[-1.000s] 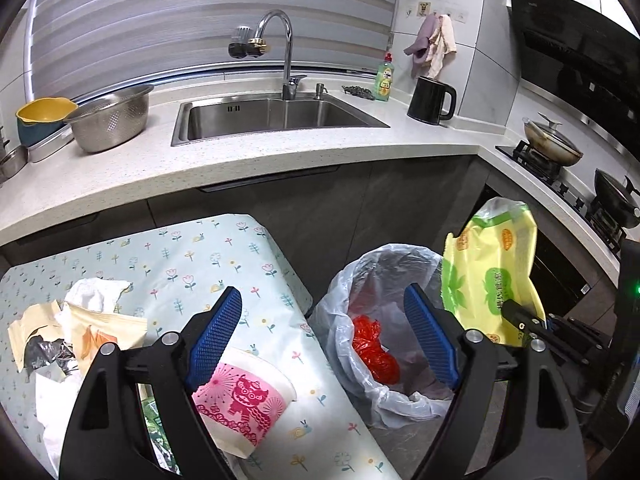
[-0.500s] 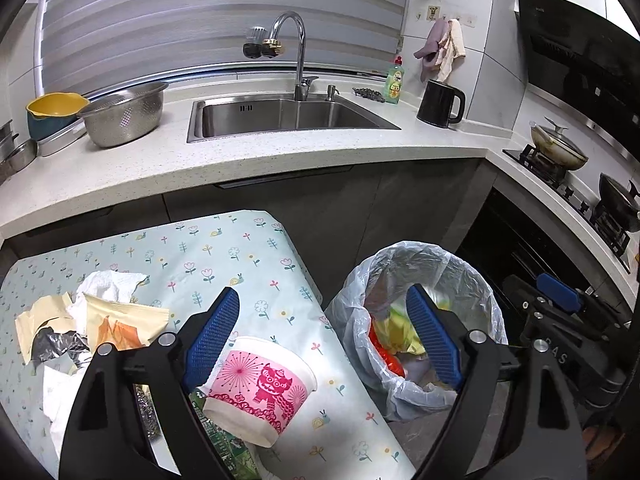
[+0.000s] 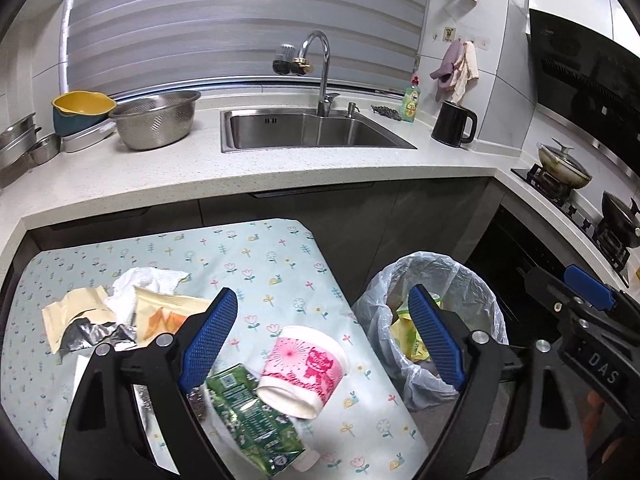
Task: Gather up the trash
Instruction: 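Move both open tools back over the table toward the remaining trash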
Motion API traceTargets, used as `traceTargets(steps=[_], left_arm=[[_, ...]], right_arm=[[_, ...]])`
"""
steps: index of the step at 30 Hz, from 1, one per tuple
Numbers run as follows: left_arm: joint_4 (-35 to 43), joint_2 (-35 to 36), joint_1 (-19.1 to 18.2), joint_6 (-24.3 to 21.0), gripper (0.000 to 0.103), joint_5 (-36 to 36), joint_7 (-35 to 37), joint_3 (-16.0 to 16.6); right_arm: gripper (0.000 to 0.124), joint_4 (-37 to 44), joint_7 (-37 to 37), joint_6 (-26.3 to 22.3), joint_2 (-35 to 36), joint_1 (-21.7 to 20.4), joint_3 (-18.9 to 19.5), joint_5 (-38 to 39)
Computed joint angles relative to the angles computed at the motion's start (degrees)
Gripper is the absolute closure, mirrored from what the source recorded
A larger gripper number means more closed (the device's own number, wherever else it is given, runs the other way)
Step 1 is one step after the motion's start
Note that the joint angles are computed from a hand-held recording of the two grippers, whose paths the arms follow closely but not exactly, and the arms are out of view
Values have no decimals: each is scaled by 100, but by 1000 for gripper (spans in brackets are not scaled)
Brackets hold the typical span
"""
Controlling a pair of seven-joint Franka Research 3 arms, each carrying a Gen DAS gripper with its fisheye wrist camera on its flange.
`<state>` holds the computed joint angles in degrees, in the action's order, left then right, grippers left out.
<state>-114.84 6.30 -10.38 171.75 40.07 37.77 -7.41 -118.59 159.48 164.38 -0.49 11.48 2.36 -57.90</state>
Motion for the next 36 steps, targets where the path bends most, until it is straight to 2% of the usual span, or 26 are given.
traceTargets(steps=[4, 12, 17, 21, 24, 31, 34, 36], left_arm=[[-358, -330, 109, 99, 18, 63, -95, 29], [-1180, -1011, 554, 238, 16, -25, -99, -71], [-1600, -1353, 874, 154, 15, -47, -96, -153], [-2015, -1609, 970, 175, 15, -529, 268, -58], [-2293, -1795, 1239, 160, 15, -489, 230, -148], [-2932, -2066, 1416, 125, 15, -938, 682, 0], [-3155, -2151, 1696, 165, 15, -809, 563, -139], [-3296, -2178, 1636, 202, 15, -973, 704, -16]], right_arm=[[60, -73, -25, -23, -131, 80, 110, 43], [59, -250, -12, 23, -335, 182, 410, 126], [59, -323, 35, 16, -371, 292, 566, 146], [59, -410, -47, 52, -362, 386, 625, 351], [59, -445, -126, 58, -305, 470, 656, 517], [59, -515, -85, 23, -121, 688, 645, 717], [59, -512, 28, -60, -19, 807, 616, 678], [59, -530, 71, -44, 38, 880, 575, 696]])
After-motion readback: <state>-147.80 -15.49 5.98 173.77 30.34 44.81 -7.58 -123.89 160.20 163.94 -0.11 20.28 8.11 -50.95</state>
